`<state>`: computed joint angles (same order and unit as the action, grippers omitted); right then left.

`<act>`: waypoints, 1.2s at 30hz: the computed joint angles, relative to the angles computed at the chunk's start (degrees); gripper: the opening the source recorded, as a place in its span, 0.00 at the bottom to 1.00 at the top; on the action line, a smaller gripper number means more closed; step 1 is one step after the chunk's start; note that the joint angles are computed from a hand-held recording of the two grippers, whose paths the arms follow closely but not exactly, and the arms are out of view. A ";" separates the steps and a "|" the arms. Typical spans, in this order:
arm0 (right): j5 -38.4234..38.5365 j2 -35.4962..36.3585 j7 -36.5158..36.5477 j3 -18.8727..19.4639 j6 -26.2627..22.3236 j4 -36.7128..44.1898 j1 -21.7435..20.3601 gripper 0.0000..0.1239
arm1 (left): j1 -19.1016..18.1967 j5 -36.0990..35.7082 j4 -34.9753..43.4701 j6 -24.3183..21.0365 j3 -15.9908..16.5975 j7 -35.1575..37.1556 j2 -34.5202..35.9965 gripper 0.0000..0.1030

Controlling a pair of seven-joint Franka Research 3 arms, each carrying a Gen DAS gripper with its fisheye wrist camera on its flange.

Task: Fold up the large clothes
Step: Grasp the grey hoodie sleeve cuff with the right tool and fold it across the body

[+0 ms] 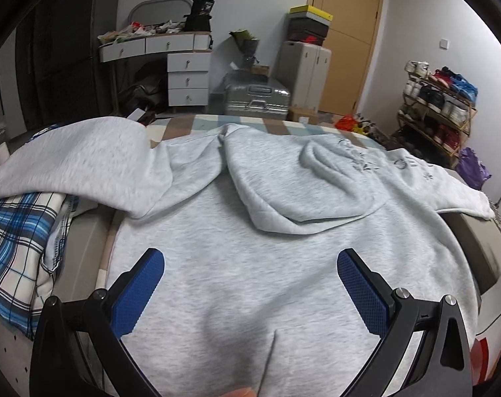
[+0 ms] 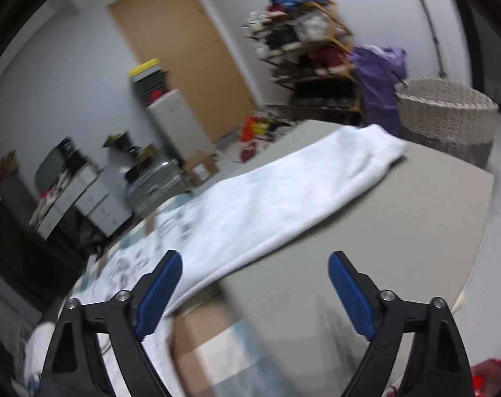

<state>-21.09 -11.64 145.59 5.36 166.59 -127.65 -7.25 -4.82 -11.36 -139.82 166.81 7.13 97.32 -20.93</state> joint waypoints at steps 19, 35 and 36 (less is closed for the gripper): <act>9.64 18.36 -2.95 -13.66 -8.20 17.94 5.22 0.41 | 4.56 7.38 -0.79 1.06 -3.54 -7.14 -0.06 0.99; -12.70 22.03 -2.14 -6.57 -3.41 37.86 18.37 0.05 | -2.86 -0.99 -3.09 2.74 6.13 1.64 -1.91 0.99; -8.93 24.50 -8.16 -3.95 -2.02 41.06 19.49 0.05 | -2.64 -1.33 -3.48 2.87 6.22 2.28 -2.43 0.99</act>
